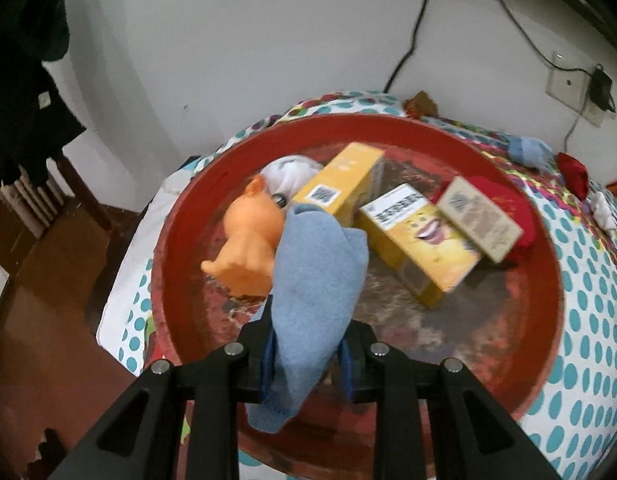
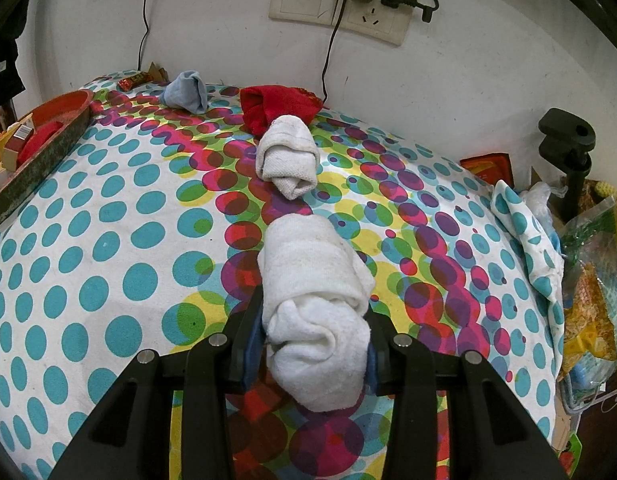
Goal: Organize objects
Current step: 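Carry the light blue sock onto the red tray and open the left gripper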
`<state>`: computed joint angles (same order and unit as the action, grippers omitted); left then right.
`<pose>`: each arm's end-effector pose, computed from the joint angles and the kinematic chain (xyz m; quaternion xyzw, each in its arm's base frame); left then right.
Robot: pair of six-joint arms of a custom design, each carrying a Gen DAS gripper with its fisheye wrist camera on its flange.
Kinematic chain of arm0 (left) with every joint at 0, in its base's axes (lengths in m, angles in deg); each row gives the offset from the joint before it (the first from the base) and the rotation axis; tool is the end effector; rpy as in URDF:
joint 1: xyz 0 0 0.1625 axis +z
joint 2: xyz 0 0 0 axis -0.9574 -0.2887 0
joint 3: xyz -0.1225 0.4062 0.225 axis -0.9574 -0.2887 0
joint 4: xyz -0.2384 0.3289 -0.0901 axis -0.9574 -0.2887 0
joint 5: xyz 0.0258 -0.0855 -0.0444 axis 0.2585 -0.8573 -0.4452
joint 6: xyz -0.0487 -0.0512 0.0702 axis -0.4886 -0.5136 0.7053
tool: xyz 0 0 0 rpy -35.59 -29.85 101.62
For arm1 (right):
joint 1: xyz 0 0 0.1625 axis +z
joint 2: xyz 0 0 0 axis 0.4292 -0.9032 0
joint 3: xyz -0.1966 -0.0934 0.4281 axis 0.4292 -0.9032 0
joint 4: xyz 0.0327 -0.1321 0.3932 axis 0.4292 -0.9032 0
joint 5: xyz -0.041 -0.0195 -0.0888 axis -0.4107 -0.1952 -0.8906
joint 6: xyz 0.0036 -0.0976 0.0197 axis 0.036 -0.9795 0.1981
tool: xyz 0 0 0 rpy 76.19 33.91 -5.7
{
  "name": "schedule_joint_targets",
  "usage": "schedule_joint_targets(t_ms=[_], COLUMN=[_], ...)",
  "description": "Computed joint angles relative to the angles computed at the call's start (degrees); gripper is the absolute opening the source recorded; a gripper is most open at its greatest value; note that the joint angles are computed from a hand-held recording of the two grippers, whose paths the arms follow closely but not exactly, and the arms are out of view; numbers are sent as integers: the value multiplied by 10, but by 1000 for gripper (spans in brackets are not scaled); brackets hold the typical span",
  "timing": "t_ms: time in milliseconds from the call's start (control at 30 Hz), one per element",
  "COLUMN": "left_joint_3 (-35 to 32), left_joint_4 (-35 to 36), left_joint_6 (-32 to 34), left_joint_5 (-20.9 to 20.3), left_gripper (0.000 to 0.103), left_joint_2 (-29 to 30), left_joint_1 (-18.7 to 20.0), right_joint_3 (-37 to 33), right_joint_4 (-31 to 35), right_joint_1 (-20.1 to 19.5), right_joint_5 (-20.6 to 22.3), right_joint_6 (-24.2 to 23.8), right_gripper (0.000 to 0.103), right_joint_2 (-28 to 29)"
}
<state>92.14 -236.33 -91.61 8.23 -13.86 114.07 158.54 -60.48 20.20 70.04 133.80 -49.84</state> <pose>-0.2081 -0.4513 0.0277 0.3138 0.8638 -0.2174 0.3289 -0.0752 -0.2530 0.3243 0.0561 -0.8225 0.3281 0.4612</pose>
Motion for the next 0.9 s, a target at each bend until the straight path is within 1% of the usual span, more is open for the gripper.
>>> schedule_joint_targets(t_ms=[100, 167, 367, 500, 567, 700, 900], left_joint_3=[-3, -5, -12, -12, -10, -4, 5], left_joint_4=[-11, -20, -29, -28, -35, -48, -42], left_joint_6=[10, 20, 33, 31, 34, 34, 32], left_joint_5=[-8, -8, -24, -33, -38, -43, -41], left_gripper=[27, 27, 29, 39, 40, 50, 51], left_joint_2=[0, 3, 8, 9, 9, 9, 2], left_joint_1=[12, 14, 24, 26, 26, 19, 1], right_joint_3=[0, 1, 3, 3, 4, 5, 6], right_joint_4=[-1, -2, -7, -11, -11, -12, -17], right_joint_1=[0, 0, 1, 5, 4, 3, 6], right_joint_5=[0, 1, 4, 9, 9, 8, 12], right_joint_6=[-1, -2, -5, -6, -7, -8, -11], right_gripper=[39, 39, 39, 39, 39, 39, 39], right_joint_2=[0, -1, -1, 0, 0, -1, -1])
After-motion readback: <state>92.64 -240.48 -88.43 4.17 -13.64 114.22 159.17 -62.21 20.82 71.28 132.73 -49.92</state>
